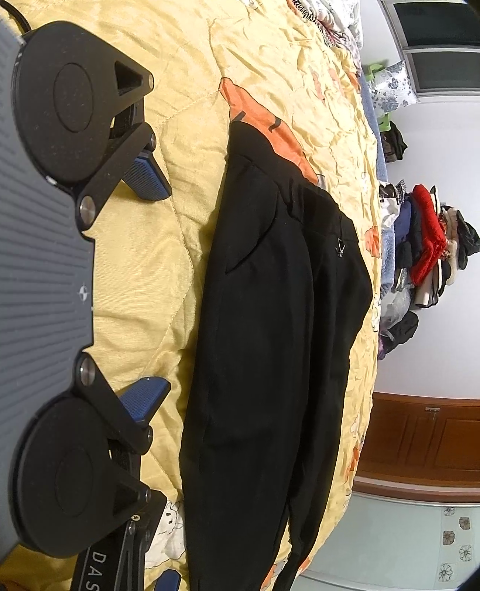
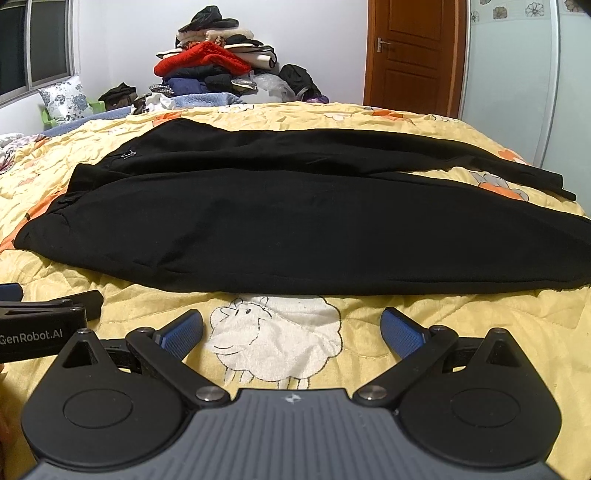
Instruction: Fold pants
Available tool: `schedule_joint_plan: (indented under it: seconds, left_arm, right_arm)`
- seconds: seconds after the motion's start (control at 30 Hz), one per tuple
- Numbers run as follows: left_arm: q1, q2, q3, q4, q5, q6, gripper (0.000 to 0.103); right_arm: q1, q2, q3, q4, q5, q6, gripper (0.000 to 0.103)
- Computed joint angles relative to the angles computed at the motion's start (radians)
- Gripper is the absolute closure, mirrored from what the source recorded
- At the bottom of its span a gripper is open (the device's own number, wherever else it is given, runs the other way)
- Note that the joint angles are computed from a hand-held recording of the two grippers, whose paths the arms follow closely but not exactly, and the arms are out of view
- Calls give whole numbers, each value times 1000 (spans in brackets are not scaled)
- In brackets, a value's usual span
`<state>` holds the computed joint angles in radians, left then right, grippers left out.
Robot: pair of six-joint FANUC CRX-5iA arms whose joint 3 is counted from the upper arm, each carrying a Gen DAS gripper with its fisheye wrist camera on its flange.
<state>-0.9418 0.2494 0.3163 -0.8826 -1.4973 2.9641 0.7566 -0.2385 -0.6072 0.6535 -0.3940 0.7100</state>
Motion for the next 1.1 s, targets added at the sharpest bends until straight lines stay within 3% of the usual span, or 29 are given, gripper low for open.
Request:
schedule_joint_plan:
  seconds: [1.0,1.1]
  left_arm:
    - [0,-2,-1,0,5,-2,0]
    - [-1,-20,-17,2,24,-8,0]
  right_arm:
    - [5,-1,-2,9,-3,-8,0]
    - [5,-17,22,-116,-2,126,0]
